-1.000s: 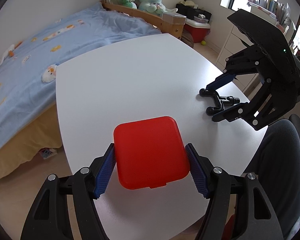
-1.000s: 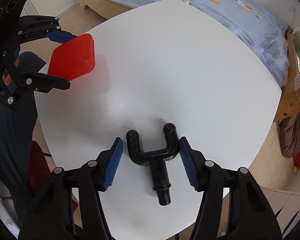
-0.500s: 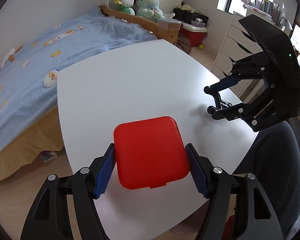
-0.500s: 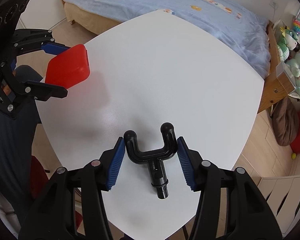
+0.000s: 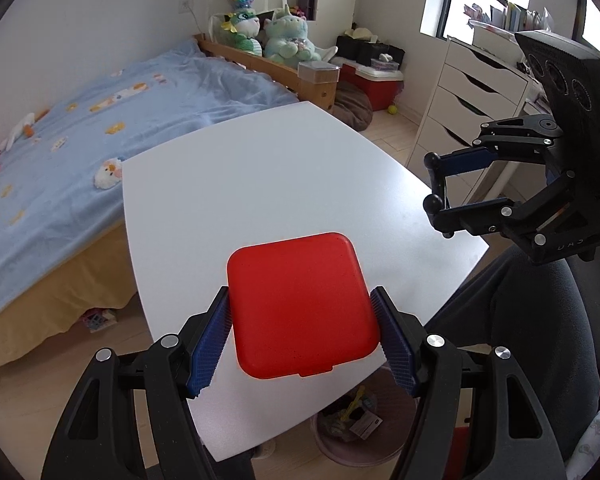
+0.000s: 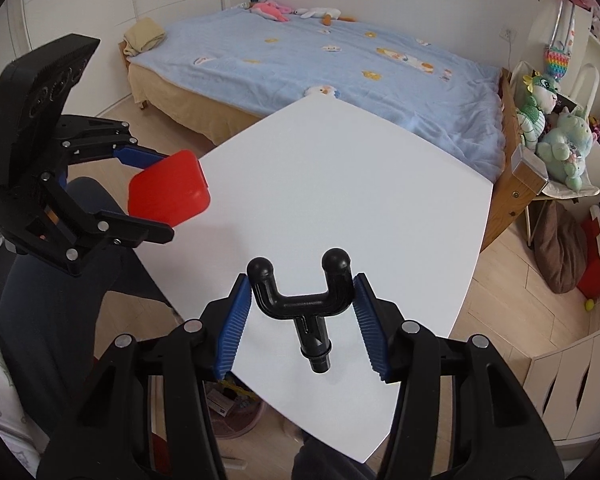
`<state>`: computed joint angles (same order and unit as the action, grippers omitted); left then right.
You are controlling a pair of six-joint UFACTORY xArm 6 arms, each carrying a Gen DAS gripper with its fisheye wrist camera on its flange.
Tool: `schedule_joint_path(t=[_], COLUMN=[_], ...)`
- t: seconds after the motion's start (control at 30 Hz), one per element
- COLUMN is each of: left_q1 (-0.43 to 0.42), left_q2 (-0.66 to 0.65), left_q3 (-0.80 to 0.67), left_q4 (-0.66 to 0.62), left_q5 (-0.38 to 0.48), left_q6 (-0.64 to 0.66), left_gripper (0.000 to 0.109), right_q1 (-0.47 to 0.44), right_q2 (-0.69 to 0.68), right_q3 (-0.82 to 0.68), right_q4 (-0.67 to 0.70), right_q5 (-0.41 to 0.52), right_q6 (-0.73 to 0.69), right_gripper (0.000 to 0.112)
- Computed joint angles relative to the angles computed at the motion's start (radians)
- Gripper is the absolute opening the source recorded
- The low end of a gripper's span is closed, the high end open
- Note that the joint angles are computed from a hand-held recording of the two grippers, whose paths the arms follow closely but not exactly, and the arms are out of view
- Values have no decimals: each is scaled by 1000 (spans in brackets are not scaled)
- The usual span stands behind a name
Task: Collect trash
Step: 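Carry both items over the trash bin and open the right tool while the left tool holds the case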
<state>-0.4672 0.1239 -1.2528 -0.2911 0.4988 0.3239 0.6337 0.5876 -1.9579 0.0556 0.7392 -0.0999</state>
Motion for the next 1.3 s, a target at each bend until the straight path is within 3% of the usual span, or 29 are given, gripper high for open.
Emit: schedule_joint_path(t=[0.63,1.07,1.1,1.17,1.3], left_q1=[-61,-77,-77,-76,-78], left_q2=[-239,-329,-330,-332,-339], left_q3=[289,399,400,400,407], left_q4=[-12,-11,-9,-15,-27], left_q5=[-94,-106,-106,-104,-102], left_q6=[1,-33,-35,-32,-23], left_gripper=[67,67,67,67,67], right_q1=[111,161,161,158,153], right_q2=[-295,-345,-346,-352,-368], right_q3=[468,586,589,602,620], right_q4=[11,198,205,197,153], right_q5=[-224,-257,-258,-273,-290], right_q6=[136,28,26,48,105], right_gripper=[52,54,68,81,92])
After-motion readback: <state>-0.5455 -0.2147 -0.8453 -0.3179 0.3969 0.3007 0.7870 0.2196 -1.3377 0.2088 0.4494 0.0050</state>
